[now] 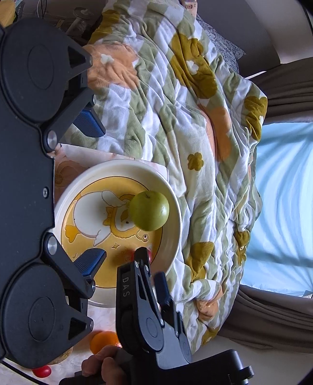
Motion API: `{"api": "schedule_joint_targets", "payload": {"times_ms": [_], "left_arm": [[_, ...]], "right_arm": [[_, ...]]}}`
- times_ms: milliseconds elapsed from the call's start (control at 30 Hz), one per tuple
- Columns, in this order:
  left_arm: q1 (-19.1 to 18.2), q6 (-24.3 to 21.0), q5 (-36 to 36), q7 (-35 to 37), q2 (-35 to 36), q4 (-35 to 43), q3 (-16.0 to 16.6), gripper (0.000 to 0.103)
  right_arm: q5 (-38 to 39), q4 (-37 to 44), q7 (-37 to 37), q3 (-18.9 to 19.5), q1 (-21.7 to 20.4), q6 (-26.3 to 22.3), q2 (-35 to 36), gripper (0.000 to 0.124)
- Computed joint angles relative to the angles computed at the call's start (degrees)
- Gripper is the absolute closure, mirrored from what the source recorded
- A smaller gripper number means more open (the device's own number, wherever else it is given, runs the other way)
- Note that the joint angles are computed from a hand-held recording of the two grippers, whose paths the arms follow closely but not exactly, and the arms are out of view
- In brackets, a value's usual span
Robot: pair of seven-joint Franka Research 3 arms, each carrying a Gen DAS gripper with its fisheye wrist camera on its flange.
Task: Organize fruits
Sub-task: 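Carry the green apple and red tomato to the white bowl and release both, then move both tools back and grasp a small orange with both grippers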
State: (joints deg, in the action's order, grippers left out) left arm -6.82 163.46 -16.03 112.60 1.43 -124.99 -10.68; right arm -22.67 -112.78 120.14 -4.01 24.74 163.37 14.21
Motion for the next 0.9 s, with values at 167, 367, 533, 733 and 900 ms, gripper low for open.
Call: {"api": "schedule_joint_targets", "payload": {"times_ms": [167,367,533,733,900], "left_arm": [[-0.29,0.11,1.12,-0.37,-1.31,-1.79,0.26,0.002],[-1.30,-0.21,-2.15,1.91,-3.41,-3.36,1.01,0.002],[-2.47,-0.86,-3.26,3.08,-5.97,-4.67,2.27,0.002],[-4.78,1.33,-4.83,5.50,-9.82,-7.58,3.97,0.002],[-8.93,3.86,-7.67,7.67,-13.53,-10.76,7.11,0.002]], "right_arm": [[-12.17,-1.36,10.55,-3.23,3.09,-0.68,-2.29,0.021],[-11.98,-4.13,11.51,0.68,-0.30,-0.99,-5.99,0.021],[-15.60,-6.02,15.71,3.06,-1.83,-3.16,-9.63,0.021],[-19.39,-9.88,22.83,7.25,-4.65,-6.58,-15.74,0.021],[-20.74,-14.34,28.97,11.44,-7.48,-10.24,-22.15,0.021]]}}
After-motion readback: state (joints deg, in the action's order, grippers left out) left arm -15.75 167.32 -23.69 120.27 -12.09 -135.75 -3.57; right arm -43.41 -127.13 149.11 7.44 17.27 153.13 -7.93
